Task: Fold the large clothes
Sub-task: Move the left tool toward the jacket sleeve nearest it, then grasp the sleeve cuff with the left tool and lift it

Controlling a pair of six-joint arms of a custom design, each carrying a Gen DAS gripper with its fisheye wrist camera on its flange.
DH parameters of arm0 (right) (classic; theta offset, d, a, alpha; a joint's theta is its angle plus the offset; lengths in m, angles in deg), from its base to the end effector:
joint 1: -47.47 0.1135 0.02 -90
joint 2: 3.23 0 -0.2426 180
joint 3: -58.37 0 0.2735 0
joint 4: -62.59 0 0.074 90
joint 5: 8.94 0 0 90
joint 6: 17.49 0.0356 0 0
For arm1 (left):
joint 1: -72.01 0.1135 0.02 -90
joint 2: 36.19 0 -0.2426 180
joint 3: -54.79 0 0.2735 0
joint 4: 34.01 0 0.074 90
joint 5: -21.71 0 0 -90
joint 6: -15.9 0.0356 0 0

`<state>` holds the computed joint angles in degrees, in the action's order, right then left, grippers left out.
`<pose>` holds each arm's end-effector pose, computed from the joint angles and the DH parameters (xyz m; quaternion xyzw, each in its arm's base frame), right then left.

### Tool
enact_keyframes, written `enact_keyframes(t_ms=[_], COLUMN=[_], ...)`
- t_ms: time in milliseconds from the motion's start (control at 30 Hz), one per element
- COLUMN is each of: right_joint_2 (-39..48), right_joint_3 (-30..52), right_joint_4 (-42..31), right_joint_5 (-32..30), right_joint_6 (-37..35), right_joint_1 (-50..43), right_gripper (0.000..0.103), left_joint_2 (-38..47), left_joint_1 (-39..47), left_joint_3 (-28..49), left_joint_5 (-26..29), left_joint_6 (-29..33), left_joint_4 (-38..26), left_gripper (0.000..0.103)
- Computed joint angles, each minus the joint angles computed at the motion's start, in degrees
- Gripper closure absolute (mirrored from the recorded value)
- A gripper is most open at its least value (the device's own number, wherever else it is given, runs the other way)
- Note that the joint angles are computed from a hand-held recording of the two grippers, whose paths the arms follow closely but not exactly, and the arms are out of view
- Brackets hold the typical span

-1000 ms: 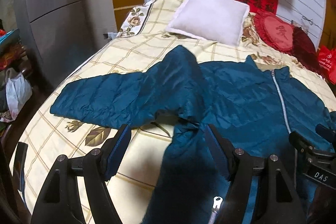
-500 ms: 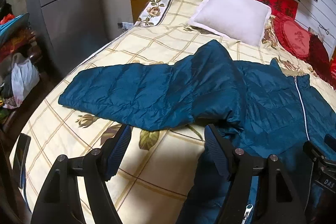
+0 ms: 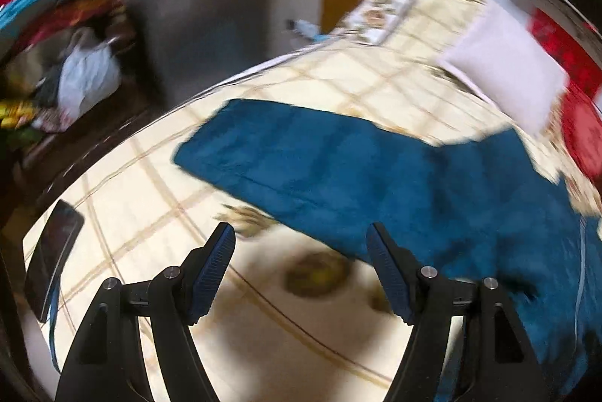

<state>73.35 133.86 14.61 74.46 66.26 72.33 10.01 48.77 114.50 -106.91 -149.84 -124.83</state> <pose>0.2785 0.1335 0.2616 -0.2702 0.8957 0.1097 0.3357 0.1378 -0.0350 0.2532 -0.4476 0.8251 0.1342 0.3176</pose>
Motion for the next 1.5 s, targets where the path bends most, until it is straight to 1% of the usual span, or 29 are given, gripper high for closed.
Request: enact_keyframes(t_ms=[167, 233, 267, 300, 367, 433, 500, 533, 567, 600, 667, 700, 733, 833, 900, 1000, 1133, 1200, 1300, 1400, 1500], right_joint_2=[1.84, 2.78, 3.12, 3.37, 3.83, 4.48, 5.06, 5.32, 5.58, 5.69, 5.83, 5.96, 6.07, 6.07, 5.74, 4.27, 2.11, 1.19, -0.30, -1.86, -3.18], right_joint_3=[1.32, 2.04, 2.26, 2.38, 2.50, 2.79, 3.03, 3.18, 3.36, 3.36, 3.26, 3.23, 3.20, 3.09, 2.97, 2.40, 1.73, 1.52, 1.04, 0.25, -0.32], right_joint_4=[-1.67, -2.08, -2.04, -1.82, -1.47, -1.56, -1.89, -2.29, -2.87, -3.19, -3.19, -3.13, -3.04, -2.88, -3.14, -3.76, -4.62, -5.27, -6.26, -6.84, -8.17], right_joint_5=[-1.90, -1.80, -1.42, -1.16, -0.83, -0.95, -1.42, -1.77, -2.14, -2.53, -2.75, -2.59, -2.26, -1.54, -1.76, -1.53, -0.87, -1.41, -2.23, -2.56, -3.41], right_joint_6=[0.27, 0.31, 0.08, -0.08, -0.29, -0.19, -0.17, -0.17, -0.09, -0.09, 0.13, 0.17, 0.20, 0.59, 0.74, 0.24, -0.48, -0.42, -0.85, -2.30, -4.44], right_joint_1=[-0.20, 0.07, 0.30, 0.49, 0.79, 1.02, 1.18, 1.20, 1.22, 1.14, 1.15, 1.15, 1.18, 1.27, 1.19, 1.22, 0.78, -0.17, -1.93, -3.76, -6.40], right_gripper=[0.000, 0.000, 0.000, 0.000, 0.000, 0.000, 0.000, 0.000, 0.000, 0.000, 0.000, 0.000, 0.000, 0.000, 0.000, 0.000, 0.000, 0.000, 0.000, 0.000, 0.000], left_joint_2=[-6.33, -7.09, -7.47, -7.82, -8.59, -9.36, -9.36, -8.92, -8.38, -7.71, -7.53, -8.10, -8.59, -7.63, -8.68, -10.28, -10.27, -8.33, -5.39, -1.36, 4.87], left_joint_1=[21.88, 26.20, 29.18, 33.33, 40.64, 44.23, 44.98, 46.02, 46.88, 47.19, 47.92, 47.86, 47.19, 42.74, 39.94, 33.92, 21.13, 13.35, 3.38, -7.23, -15.41], left_joint_3=[-6.99, -8.88, -9.98, -11.23, -13.94, -15.59, -16.39, -16.62, -16.63, -16.81, -17.73, -18.47, -18.70, -16.81, -15.46, -12.57, -7.07, -3.37, 1.28, 5.60, 10.03], left_joint_5=[5.79, 6.31, 7.90, 11.24, 17.64, 20.17, 19.28, 20.66, 21.50, 21.77, 23.49, 24.17, 23.93, 19.75, 17.50, 13.79, 6.07, 2.06, -2.30, -6.24, -8.33], left_joint_6=[15.68, 18.56, 20.89, 23.85, 27.56, 28.26, 27.58, 28.59, 29.59, 30.58, 32.83, 33.86, 33.99, 33.12, 32.47, 29.88, 24.90, 21.96, 17.44, 12.29, 10.55], left_joint_4=[8.34, 10.55, 12.43, 14.89, 19.70, 22.90, 25.51, 27.33, 28.56, 30.51, 33.64, 34.75, 34.95, 33.52, 32.38, 29.13, 24.28, 21.93, 19.15, 17.24, 18.07], left_gripper=[0.039, 0.039, 0.039, 0.039, 0.039, 0.039, 0.039, 0.040, 0.043, 0.049, 0.082, 0.086, 0.090, 0.090, 0.090, 0.090, 0.090, 0.089, 0.089, 0.089, 0.089])
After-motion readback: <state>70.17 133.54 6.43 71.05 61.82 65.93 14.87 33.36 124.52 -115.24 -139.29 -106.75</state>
